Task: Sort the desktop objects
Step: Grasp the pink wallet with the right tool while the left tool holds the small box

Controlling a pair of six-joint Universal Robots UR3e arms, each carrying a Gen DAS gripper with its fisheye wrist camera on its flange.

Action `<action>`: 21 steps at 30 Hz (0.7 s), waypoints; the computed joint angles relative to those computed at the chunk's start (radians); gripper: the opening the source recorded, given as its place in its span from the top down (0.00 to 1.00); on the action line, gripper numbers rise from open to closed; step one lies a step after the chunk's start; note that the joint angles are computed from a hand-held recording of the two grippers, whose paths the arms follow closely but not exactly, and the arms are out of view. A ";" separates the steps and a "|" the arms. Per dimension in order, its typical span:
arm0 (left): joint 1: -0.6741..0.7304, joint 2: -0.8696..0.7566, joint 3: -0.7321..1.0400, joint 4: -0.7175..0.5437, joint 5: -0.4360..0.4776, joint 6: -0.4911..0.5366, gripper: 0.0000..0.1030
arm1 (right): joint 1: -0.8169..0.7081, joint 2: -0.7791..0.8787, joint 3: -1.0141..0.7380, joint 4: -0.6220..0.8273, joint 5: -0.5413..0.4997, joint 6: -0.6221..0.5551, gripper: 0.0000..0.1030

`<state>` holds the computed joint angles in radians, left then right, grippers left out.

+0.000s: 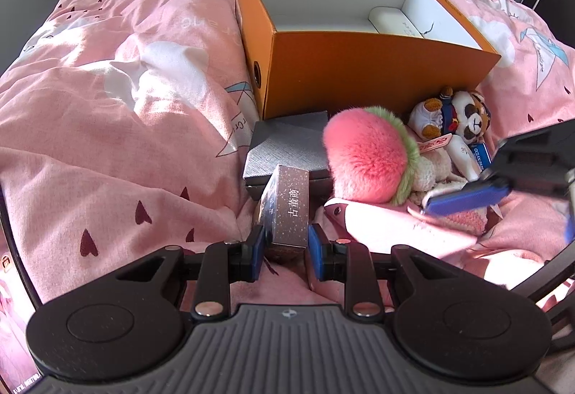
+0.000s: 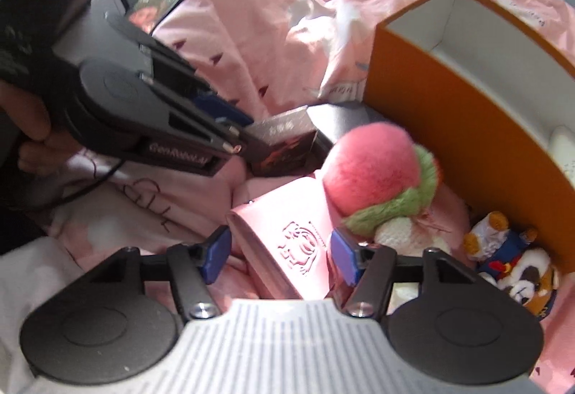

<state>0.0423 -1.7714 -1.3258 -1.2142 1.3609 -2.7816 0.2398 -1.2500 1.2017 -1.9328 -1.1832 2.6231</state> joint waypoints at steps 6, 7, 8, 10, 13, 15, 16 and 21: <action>0.003 -0.003 -0.001 0.010 -0.001 -0.015 0.70 | -0.039 -0.069 0.079 -0.134 0.001 0.073 0.48; 0.003 -0.002 -0.003 0.012 0.000 -0.014 0.70 | -0.043 -0.069 0.085 -0.160 -0.010 0.092 0.56; 0.003 -0.002 -0.004 0.012 0.000 -0.014 0.70 | -0.044 -0.074 0.090 -0.180 -0.036 0.112 0.60; 0.003 -0.002 -0.004 0.014 0.000 -0.014 0.70 | -0.049 -0.052 0.070 -0.197 -0.073 0.152 0.60; 0.005 -0.007 0.004 0.007 -0.004 -0.016 0.70 | -0.101 -0.032 0.040 -0.135 0.000 0.159 0.60; 0.005 -0.015 0.015 0.001 -0.006 -0.019 0.70 | -0.112 -0.028 0.033 -0.111 0.026 0.136 0.60; 0.003 -0.020 0.020 -0.001 -0.004 -0.019 0.70 | -0.111 -0.024 0.025 -0.099 0.029 0.124 0.60; -0.014 -0.055 0.057 -0.003 0.015 -0.019 0.68 | -0.092 0.007 -0.014 -0.066 0.038 0.095 0.63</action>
<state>0.0278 -1.8265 -1.2691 -1.2172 1.3759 -2.8009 0.1475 -1.2431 1.1875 -1.9985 -1.1450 2.7180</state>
